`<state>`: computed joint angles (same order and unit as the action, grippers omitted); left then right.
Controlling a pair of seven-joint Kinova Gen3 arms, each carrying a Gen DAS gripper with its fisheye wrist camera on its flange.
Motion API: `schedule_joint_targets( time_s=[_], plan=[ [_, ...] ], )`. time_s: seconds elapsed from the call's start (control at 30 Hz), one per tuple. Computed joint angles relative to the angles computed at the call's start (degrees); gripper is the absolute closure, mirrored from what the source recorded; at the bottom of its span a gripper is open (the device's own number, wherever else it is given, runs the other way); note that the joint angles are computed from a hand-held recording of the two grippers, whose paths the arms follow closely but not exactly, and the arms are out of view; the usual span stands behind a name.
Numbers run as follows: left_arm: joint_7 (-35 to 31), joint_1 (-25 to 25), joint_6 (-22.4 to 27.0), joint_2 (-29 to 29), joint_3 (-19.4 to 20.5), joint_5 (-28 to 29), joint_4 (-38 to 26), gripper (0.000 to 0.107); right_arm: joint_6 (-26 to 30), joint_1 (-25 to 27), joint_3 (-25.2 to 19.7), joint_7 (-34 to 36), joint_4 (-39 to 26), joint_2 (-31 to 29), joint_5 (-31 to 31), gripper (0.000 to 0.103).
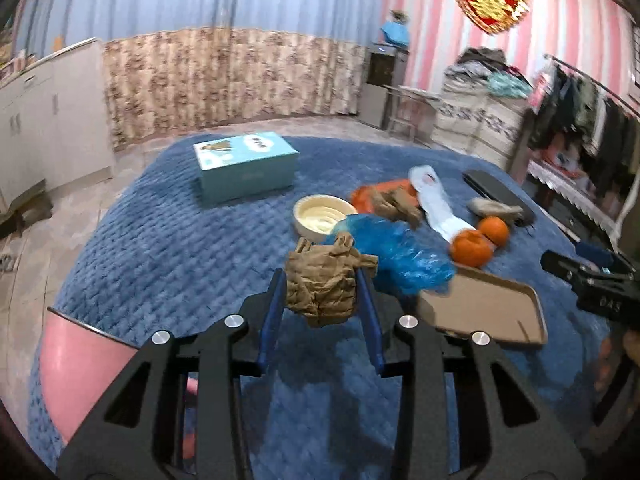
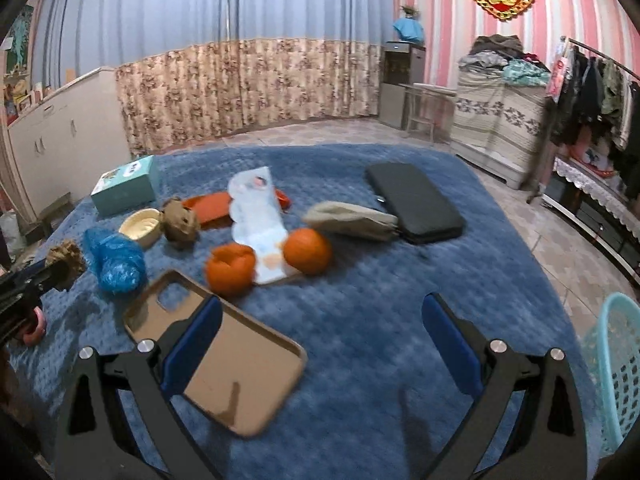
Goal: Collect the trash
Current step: 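Grasp the brown paper wad with the left tool while the right tool grasps the orange peel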
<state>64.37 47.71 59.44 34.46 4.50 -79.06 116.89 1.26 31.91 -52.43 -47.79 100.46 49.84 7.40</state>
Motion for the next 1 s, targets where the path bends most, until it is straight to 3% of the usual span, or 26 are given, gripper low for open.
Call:
schedule_joint_targets(
  time_s=[0.27, 0.4, 0.57, 0.6, 0.67, 0.8, 1.0],
  plan=[
    [1.3, -0.8, 1.2, 1.4, -1.2, 1.8, -1.1, 0.073, 3.8, -7.8, 4.2, -1.3, -3.8, 0.1, -2.4, 0.007],
    [2.8, -1.0, 0.5, 1.2, -1.6, 2.1, -0.6, 0.073, 5.9, -12.3, 7.5, 0.6, -5.6, -0.2, -4.7, 0.026],
    [2.9, -1.1, 0.5, 1.3, -1.4, 2.5, -0.7, 0.073, 10.3, -17.1, 11.1, 3.0, -9.3, 0.3, -7.9, 0.04],
    [2.6, -1.2, 0.3, 1.3, -1.5, 2.5, -0.8, 0.073, 10.7, -17.3, 11.3, 3.7, -9.6, 0.5, -8.5, 0.043],
    [2.7, -1.4, -0.2, 1.2, -1.6, 2.2, -0.6, 0.073, 12.0, -18.0, 11.9, 4.6, -10.6, 0.7, -10.0, 0.063],
    [2.3, -1.8, -1.0, 1.3, -1.7, 2.3, -0.8, 0.073, 13.1, -16.9, 10.7, 8.2, -11.1, 1.3, -12.7, 0.071],
    [1.4, -2.2, -1.9, 1.3, -2.0, 2.4, -0.9, 0.073, 12.5, -10.9, 6.3, 14.5, -9.1, 1.2, -17.1, 0.072]
  ],
)
